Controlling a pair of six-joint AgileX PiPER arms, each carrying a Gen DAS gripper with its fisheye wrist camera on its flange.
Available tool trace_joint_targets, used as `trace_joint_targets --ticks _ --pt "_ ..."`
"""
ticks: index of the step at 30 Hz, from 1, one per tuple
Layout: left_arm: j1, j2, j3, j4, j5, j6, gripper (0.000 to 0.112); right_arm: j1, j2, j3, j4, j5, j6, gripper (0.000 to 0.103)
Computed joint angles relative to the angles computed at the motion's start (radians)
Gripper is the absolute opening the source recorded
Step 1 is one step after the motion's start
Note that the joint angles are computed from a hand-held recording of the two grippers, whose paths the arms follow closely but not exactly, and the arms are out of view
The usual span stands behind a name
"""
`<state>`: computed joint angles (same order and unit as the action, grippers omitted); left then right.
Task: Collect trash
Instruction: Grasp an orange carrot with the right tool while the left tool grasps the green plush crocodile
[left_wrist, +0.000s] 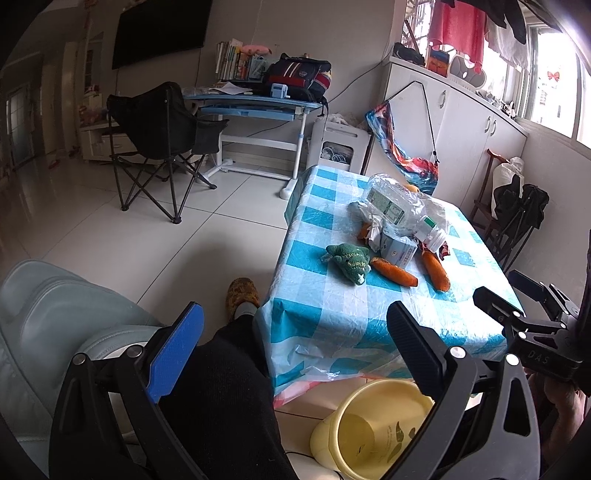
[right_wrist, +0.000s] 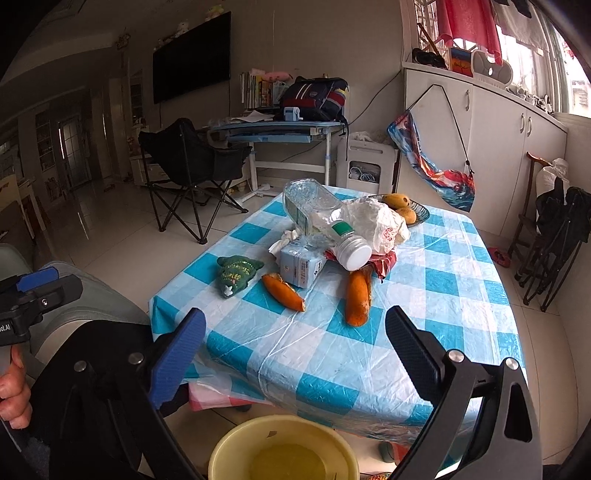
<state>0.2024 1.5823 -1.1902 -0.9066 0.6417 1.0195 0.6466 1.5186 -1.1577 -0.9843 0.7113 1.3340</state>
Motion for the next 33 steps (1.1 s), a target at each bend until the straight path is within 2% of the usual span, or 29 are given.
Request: trace_joint_targets --ticks 1,3,6,7,11,14,15,16,18,22,29,30,31,33 --pt "-0.011 0.016 -0.020 0.015 -0.005 -0.020 0.096 -0.030 0.029 -0.029 0.050 -0.034 -0.073 0.078" --pt "-0.035 0.044 -0.055 0.047 -0.013 -0.067 0.096 -0.090 0.106 -0.105 0.169 -0.084 -0.238 0.071" --pt "-0.066 0.093 -0.115 0.094 -0.018 -0.136 0.096 -0.163 0.206 -0.201 0.354 -0.119 -0.461 0.055" --pt "-0.077 0.118 -0.145 0.115 -0.015 -0.165 0.096 -0.181 0.232 -0.227 0.406 -0.121 -0.516 0.053" --pt "-0.128 0.205 -0.251 0.193 -0.009 -0.272 0.096 -0.221 0.304 -0.298 0.516 -0.109 -0.643 0.052" --pt "-0.169 0.285 -0.352 0.262 0.010 -0.362 0.096 -0.235 0.330 -0.315 0.580 -0.092 -0.718 0.041" --pt "-0.183 0.314 -0.389 0.285 0.020 -0.393 0.096 -0.241 0.335 -0.317 0.613 -0.090 -0.748 0.033" --pt "-0.196 0.338 -0.419 0.306 0.027 -0.421 0.096 -0.249 0.339 -0.316 0.641 -0.092 -0.774 0.031" --pt "-0.220 0.394 -0.489 0.349 0.043 -0.472 0.096 -0.251 0.319 -0.277 0.644 -0.122 -0.776 0.029" --pt "-0.269 0.488 -0.611 0.426 0.072 -0.555 0.096 -0.258 0.284 -0.243 0.675 -0.125 -0.776 0.021" --pt "-0.346 0.635 -0.813 0.557 0.136 -0.687 0.095 -0.266 0.197 -0.160 0.702 -0.141 -0.719 0.017" --pt "-0.352 0.652 -0.832 0.566 0.143 -0.698 0.094 -0.271 0.188 -0.152 0.714 -0.144 -0.720 0.017" --pt "-0.359 0.669 -0.856 0.580 0.155 -0.711 0.087 -0.280 0.188 -0.155 0.734 -0.146 -0.735 0.016" --pt "-0.370 0.717 -0.928 0.585 0.206 -0.715 0.070 -0.278 0.174 -0.140 0.746 -0.154 -0.733 0.016"
